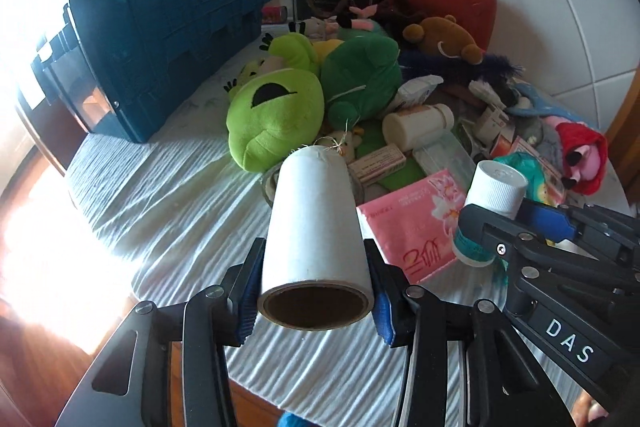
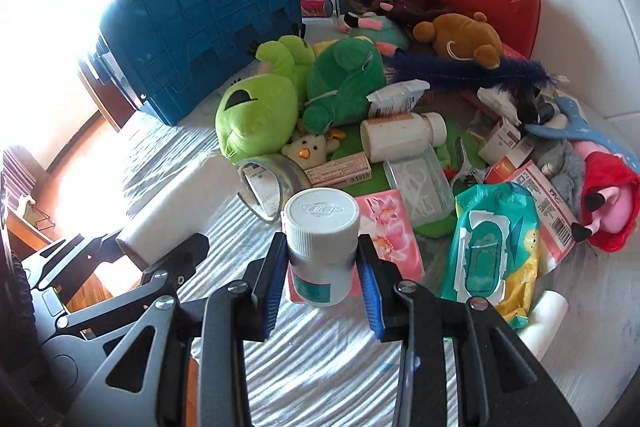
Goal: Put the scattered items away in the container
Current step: 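Lift and carry the paper roll and pill bottle with both tools over the crate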
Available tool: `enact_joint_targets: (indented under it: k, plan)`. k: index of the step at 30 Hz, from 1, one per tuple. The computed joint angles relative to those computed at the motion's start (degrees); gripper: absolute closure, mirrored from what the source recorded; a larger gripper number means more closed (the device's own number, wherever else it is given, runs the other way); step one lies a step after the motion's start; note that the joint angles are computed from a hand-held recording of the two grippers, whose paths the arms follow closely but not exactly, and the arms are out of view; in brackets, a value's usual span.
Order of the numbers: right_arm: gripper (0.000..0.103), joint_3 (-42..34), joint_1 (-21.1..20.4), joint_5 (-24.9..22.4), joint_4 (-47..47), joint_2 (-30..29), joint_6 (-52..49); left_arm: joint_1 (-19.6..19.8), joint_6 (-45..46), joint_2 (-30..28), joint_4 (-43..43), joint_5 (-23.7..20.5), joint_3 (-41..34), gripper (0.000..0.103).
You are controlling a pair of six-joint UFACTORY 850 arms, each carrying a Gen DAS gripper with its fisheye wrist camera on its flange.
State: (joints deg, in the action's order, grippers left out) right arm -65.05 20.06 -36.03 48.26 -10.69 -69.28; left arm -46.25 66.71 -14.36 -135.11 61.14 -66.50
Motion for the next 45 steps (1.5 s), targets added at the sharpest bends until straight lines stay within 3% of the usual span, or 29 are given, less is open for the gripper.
enact_joint_targets:
  k: [16, 26, 35, 41, 45]
  plan:
    - [0.069, -3.05, 10.3, 7.04, -1.13, 4.35, 10.75, 1.49, 3.77, 14.67, 7.74, 4.22, 9.37, 0.058]
    - [0.069, -17.43, 14.56, 7.76, 1.12, -3.11, 9.42, 8.56, 9.14, 19.36, 15.13, 7.21, 8.08, 0.058]
    - [0.069, -36.85, 20.09, 7.83, -3.25, -13.93, 15.6, 18.9, 14.89, 25.9, 21.01, 5.41, 7.95, 0.058]
    - [0.069, -52.54, 26.02, 9.9, -11.28, -23.0, 28.58, 31.65, 25.38, 32.37, 23.12, -4.06, 8.95, 0.058]
    - [0.069, -67.5, 29.85, 5.91, -21.98, -32.52, 42.11, 43.52, 34.69, 35.16, 20.09, -12.71, 9.79, 0.058]
